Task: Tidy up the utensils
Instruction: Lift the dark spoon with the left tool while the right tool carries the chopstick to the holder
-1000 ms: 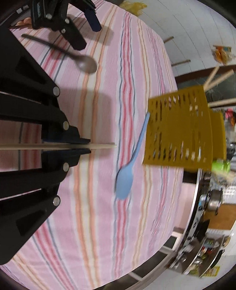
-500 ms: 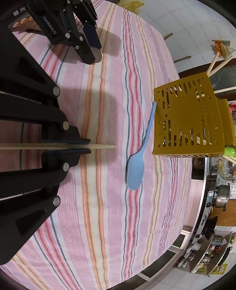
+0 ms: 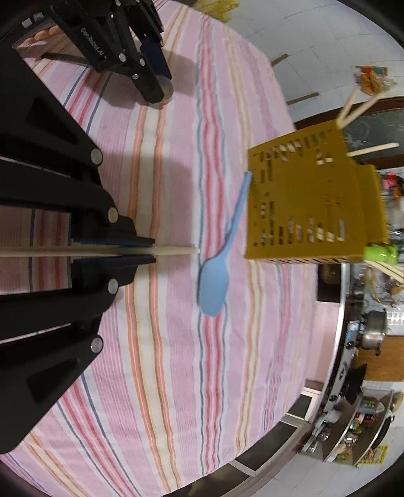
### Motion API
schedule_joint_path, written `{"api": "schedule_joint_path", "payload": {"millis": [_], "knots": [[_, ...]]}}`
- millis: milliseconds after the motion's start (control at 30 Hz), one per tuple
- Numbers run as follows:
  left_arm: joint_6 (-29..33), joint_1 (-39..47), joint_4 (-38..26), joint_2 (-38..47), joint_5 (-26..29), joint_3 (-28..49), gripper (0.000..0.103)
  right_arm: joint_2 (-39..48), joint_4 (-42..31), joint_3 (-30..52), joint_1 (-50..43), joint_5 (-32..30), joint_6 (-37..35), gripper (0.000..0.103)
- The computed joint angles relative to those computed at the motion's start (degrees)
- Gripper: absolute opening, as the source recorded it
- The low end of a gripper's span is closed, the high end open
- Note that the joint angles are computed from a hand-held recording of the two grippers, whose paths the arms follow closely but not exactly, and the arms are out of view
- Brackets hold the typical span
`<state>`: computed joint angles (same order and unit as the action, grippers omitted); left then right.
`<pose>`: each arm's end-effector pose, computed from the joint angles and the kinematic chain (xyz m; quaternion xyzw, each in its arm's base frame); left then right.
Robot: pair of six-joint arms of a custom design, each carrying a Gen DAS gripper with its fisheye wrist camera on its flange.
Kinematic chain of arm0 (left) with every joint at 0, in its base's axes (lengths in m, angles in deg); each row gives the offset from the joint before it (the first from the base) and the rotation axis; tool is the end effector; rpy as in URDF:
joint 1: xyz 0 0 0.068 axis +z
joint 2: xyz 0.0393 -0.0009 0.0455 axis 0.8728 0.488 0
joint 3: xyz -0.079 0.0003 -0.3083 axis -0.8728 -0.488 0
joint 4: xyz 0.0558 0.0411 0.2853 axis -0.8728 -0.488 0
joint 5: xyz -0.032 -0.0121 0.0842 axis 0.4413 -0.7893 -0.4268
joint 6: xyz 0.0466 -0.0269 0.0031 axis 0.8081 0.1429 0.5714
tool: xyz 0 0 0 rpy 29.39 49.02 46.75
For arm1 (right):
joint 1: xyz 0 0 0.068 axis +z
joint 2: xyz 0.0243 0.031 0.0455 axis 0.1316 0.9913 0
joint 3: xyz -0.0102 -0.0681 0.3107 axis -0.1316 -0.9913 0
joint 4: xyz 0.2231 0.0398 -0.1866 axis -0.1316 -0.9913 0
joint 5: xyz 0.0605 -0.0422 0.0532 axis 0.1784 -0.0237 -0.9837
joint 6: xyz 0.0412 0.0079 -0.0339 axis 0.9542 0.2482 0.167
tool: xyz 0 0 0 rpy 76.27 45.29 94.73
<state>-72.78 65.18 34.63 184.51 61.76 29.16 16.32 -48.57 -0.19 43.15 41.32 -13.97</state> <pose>0.2704 0.0139 0.0718 0.0659 0.9500 -0.0567 0.2998 0.2691 0.1780 0.0839 0.0367 0.9399 0.0373 0.3375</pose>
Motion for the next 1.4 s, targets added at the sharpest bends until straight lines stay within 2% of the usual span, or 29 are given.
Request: {"api": "schedule_joint_path", "payload": {"millis": [200,500,700,1000,1400], "knots": [[-0.1,3.3,4.5,-6.5,1.6,-4.0,0.034,-6.8,4.8,-4.7,1.1,3.6,0.4,0.006],[-1.2,8.9,8.1,-18.8,5.8,-8.7,0.034,-14.7,12.6,-9.8,3.5,8.9,-1.6,0.006],[-1.6,13.4,7.0,-25.8,10.9,-10.5,0.034,-17.4,16.7,-11.6,5.1,12.5,-3.8,0.006],[-2.0,15.0,8.6,-28.5,12.9,-12.0,0.034,-17.9,19.8,-12.5,5.8,14.2,-5.2,0.006],[-2.8,20.1,7.7,-31.8,20.2,-12.5,0.034,-20.2,20.7,-13.2,6.9,16.5,-5.9,0.006]]}}
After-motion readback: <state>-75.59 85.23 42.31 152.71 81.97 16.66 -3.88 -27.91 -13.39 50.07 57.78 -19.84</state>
